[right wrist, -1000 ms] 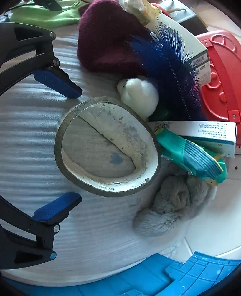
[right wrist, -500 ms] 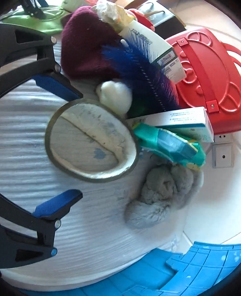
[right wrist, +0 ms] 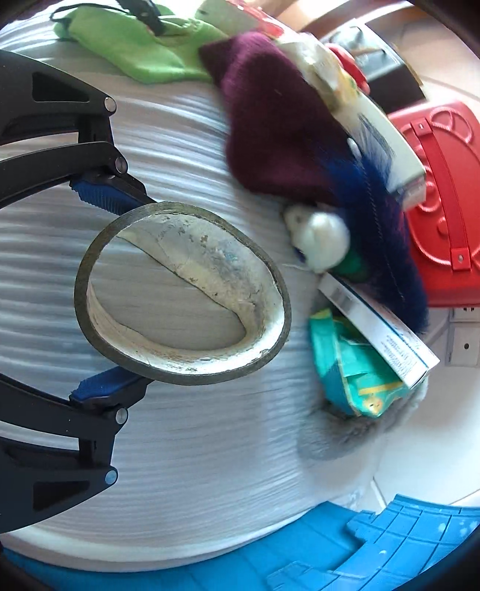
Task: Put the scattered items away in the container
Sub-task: 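Lift the green cloth and oval tin and carry both over the blue bin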
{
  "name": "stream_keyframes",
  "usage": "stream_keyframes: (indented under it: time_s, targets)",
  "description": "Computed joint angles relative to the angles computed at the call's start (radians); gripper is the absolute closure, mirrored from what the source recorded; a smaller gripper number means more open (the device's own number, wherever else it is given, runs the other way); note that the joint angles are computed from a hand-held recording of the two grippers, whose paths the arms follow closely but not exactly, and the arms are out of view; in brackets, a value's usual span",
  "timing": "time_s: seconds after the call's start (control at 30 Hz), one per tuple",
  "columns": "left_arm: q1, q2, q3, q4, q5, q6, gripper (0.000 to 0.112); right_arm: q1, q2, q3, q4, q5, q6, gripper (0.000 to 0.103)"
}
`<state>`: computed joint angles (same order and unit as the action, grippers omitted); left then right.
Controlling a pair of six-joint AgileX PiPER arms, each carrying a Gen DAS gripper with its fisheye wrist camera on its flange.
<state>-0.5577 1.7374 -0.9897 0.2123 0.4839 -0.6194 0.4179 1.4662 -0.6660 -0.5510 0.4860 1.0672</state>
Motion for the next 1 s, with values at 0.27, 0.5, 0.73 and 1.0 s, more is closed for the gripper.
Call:
stream_keyframes:
  time_s: [0.27,0.5,0.73,1.0]
  targets:
    - [-0.232,-0.221,0.096,0.147,0.115,-0.268,0.084,0.175,-0.282,0.070,-0.004,0.168,0.016,0.034]
    - [-0.316,-0.333,0.077,0.252,0.219,-0.376,0.085,0.264,-0.395,0.061,0.003,0.246,0.009,0.090]
    - [-0.438,-0.393,0.099,0.315,0.314,-0.512,0.085,0.306,-0.564,0.136,0.107,0.321,-0.022,0.056]
    - [-0.347,-0.295,0.075,0.289,0.210,-0.421,0.085,0.243,-0.428,0.141,0.144,0.181,0.019,0.042]
